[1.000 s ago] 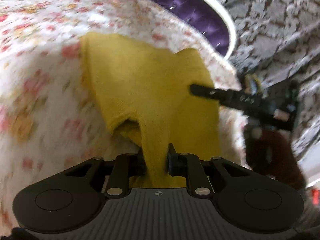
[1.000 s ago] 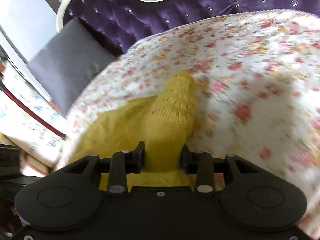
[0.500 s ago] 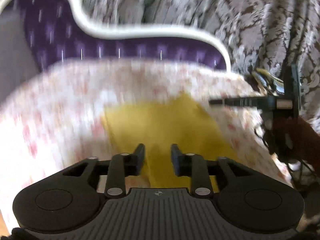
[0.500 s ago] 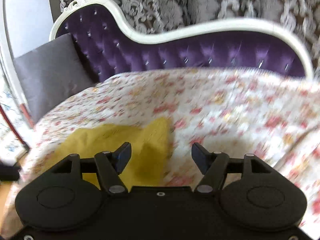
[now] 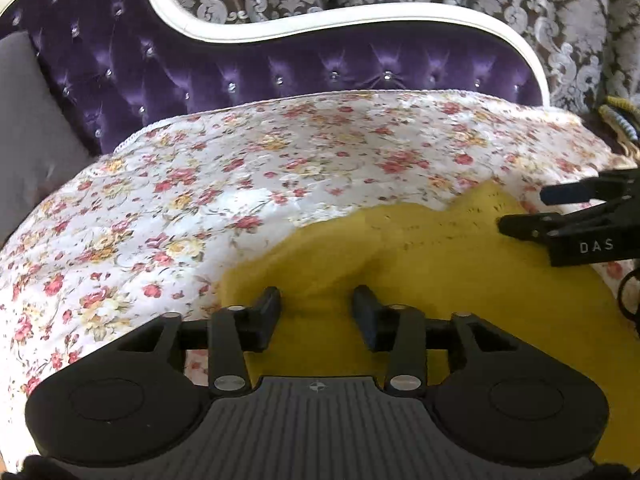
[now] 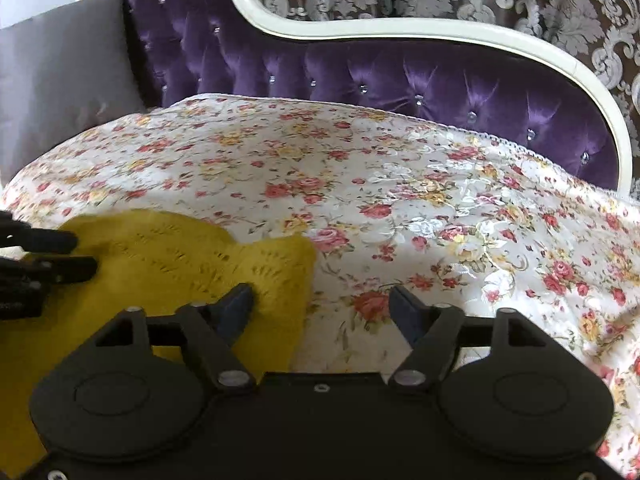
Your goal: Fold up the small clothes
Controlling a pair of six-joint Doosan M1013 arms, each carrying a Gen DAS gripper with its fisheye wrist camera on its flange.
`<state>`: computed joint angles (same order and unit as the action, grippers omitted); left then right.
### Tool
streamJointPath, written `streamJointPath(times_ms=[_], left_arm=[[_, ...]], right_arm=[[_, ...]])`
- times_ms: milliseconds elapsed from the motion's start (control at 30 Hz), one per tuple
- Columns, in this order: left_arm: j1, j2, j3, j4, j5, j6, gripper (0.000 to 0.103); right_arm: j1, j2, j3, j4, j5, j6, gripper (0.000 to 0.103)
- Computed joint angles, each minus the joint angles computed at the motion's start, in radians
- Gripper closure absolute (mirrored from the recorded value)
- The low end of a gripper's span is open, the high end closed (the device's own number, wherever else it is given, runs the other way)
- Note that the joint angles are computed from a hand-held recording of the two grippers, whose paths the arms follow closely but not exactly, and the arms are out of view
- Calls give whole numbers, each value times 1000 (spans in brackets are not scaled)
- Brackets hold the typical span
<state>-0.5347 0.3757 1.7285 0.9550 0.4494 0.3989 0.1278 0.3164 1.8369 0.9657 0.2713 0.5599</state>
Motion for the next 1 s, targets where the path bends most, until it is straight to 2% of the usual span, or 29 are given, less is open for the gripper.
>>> streamJointPath(times_ms=[133,167,233,267,333,433,500,533,633,700,833,900,1000], left_arm=[[16,-18,-6,-115,-5,51,58],[15,-19,-13,-108,0,34,59],[14,-28,-13,-18,-32,-49,59],[15,-30,-16,-1,-44,-55,58],[19,-14,-40,-39,-57,13,58],[21,26,-84,-160,-49,191,58],[15,59,-115,-165,15,242,57],[14,72,-122,-135,41,213,56],[35,59,-112,-220,19,204,57],[24,23,-86,-152,40,112,58],[-11,-67,5,-55,0,1,56],[-37,-87,37,-50,14,11,55],[-60,-74,47,-98,78,69,54]], right_arm=[[1,-6,-1,-3,-11,18,27],[0,-17,8,59,-16,-37,27],[2,-43,31,200,-40,-178,27],[4,-52,39,255,-49,-233,27],[4,-67,49,320,-45,-296,27],[9,-70,49,280,-37,-259,27],[13,-68,46,203,-29,-187,26],[12,-69,46,179,-18,-161,26],[9,-82,58,148,-3,-134,25],[8,-94,70,104,1,-101,25],[9,-109,92,-37,9,26,22],[11,-112,102,-80,8,75,20],[12,-118,112,-99,10,119,20]])
